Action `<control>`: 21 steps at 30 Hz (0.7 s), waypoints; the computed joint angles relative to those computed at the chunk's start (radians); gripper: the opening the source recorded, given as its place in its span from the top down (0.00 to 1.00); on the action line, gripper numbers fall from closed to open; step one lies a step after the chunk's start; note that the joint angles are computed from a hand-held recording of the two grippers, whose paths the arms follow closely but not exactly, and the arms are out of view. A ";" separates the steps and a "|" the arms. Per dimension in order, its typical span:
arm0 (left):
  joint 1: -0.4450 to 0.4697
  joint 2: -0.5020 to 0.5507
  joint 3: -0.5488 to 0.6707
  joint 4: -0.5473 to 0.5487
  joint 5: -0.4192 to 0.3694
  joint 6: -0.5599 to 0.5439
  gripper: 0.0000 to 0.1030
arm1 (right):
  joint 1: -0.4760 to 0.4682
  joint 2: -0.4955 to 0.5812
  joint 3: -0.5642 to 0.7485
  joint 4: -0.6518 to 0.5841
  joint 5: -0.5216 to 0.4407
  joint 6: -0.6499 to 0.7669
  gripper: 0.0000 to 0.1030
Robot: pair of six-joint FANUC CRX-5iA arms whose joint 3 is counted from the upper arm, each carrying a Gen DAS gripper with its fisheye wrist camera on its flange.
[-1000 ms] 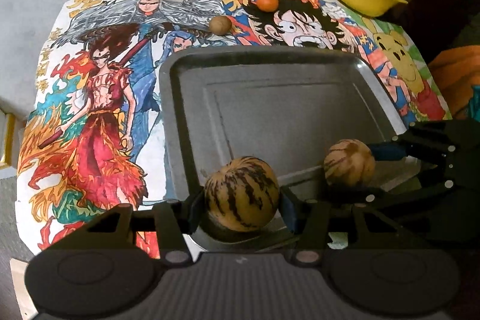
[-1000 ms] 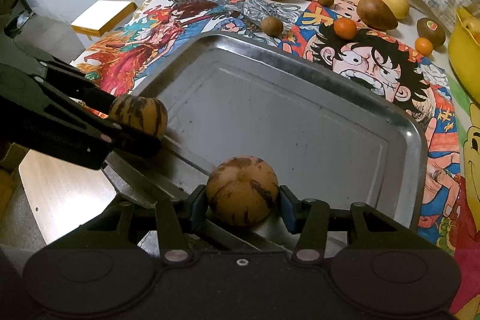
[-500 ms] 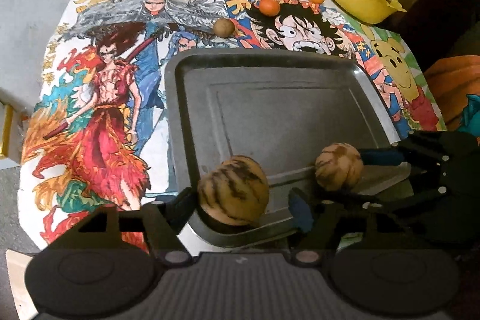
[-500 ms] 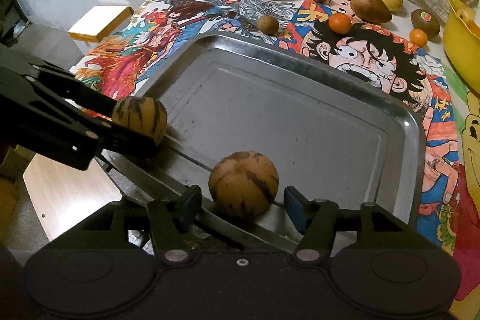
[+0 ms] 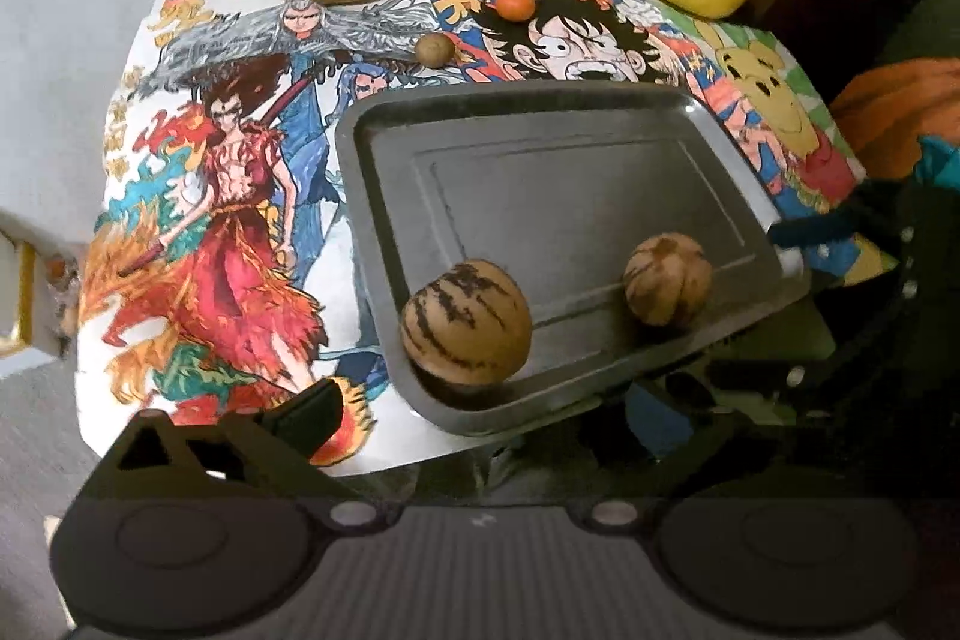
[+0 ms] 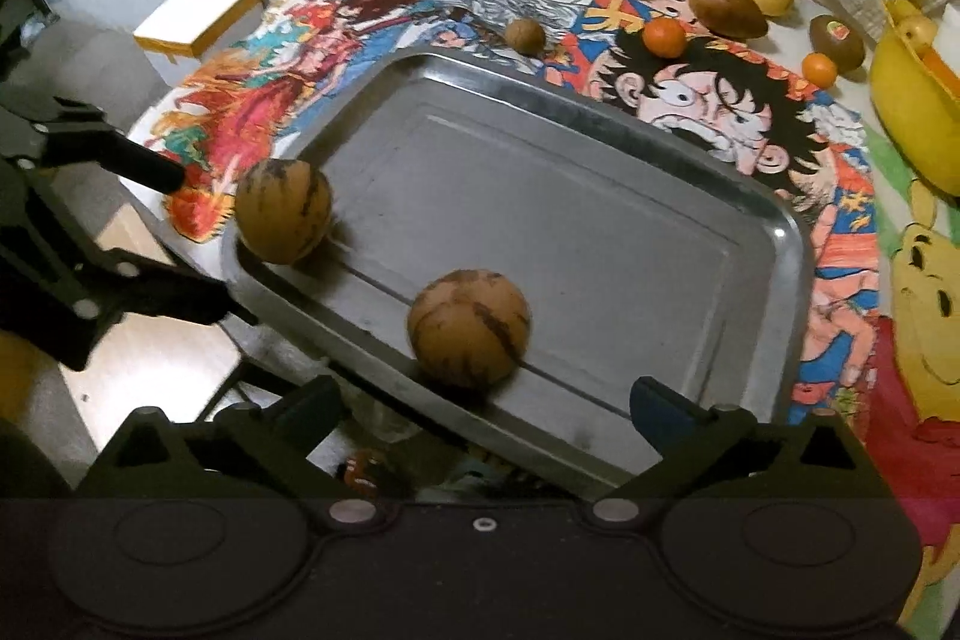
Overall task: Organize fruits
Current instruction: 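Lift both tools from the tray back toward the fruits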
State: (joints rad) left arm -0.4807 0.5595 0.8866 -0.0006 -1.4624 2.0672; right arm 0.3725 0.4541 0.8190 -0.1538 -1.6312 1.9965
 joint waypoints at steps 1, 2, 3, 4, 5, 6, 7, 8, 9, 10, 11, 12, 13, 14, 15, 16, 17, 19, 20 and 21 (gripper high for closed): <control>-0.002 0.006 0.014 -0.011 -0.019 -0.011 0.01 | 0.006 0.005 0.003 0.019 -0.001 0.002 0.01; -0.003 0.009 0.024 -0.021 -0.033 -0.020 0.01 | 0.010 0.011 0.007 0.036 -0.004 0.006 0.01; -0.003 0.010 0.028 -0.029 -0.045 -0.030 0.01 | 0.013 0.015 0.009 0.049 -0.004 0.011 0.01; -0.001 0.012 0.032 -0.035 -0.057 -0.038 0.01 | 0.013 0.020 0.016 0.053 -0.005 0.015 0.01; 0.001 0.015 0.039 -0.041 -0.072 -0.042 0.01 | 0.013 0.024 0.021 0.055 -0.005 0.018 0.01; 0.004 0.016 0.043 -0.046 -0.085 -0.044 0.01 | 0.014 0.028 0.029 0.057 -0.007 0.021 0.01; 0.007 0.014 0.041 -0.050 -0.093 -0.044 0.01 | 0.014 0.034 0.039 0.058 -0.009 0.026 0.01; 0.011 0.015 0.044 -0.052 -0.102 -0.042 0.01 | 0.016 0.038 0.047 0.059 -0.011 0.030 0.01; 0.016 0.019 0.051 -0.052 -0.116 -0.038 0.01 | 0.015 0.044 0.058 0.056 -0.013 0.039 0.01; 0.020 0.021 0.057 -0.049 -0.125 -0.038 0.01 | 0.015 0.051 0.072 0.051 -0.017 0.045 0.01; 0.025 0.025 0.067 -0.048 -0.136 -0.041 0.01 | 0.014 0.061 0.092 0.045 -0.024 0.050 0.01; 0.027 0.029 0.077 -0.052 -0.145 -0.047 0.01 | 0.013 0.072 0.113 0.038 -0.032 0.055 0.01; 0.029 0.034 0.092 -0.061 -0.154 -0.056 0.01 | 0.013 0.084 0.135 0.032 -0.039 0.062 0.01; 0.031 0.040 0.107 -0.067 -0.162 -0.060 0.01 | 0.013 0.097 0.159 0.028 -0.047 0.068 0.01; 0.033 0.046 0.123 -0.074 -0.169 -0.060 0.01 | 0.013 0.111 0.184 0.022 -0.053 0.079 0.01; 0.037 0.055 0.142 -0.077 -0.176 -0.056 0.01 | 0.013 0.124 0.208 0.016 -0.060 0.088 0.01; 0.040 0.064 0.160 -0.080 -0.183 -0.050 0.01 | 0.012 0.140 0.237 0.010 -0.069 0.095 0.01; 0.047 0.087 0.206 -0.087 -0.201 -0.036 0.01 | 0.009 0.177 0.302 -0.005 -0.089 0.110 0.01; 0.050 0.100 0.231 -0.093 -0.210 -0.029 0.01 | 0.007 0.193 0.332 -0.012 -0.098 0.115 0.01; 0.052 0.112 0.254 -0.097 -0.218 -0.023 0.01 | 0.004 0.214 0.370 -0.021 -0.109 0.119 0.01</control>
State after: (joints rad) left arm -0.4283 0.6713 1.1402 -0.0972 -1.6800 2.0441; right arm 0.3764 0.6679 1.1890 -0.1744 -1.7406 2.1151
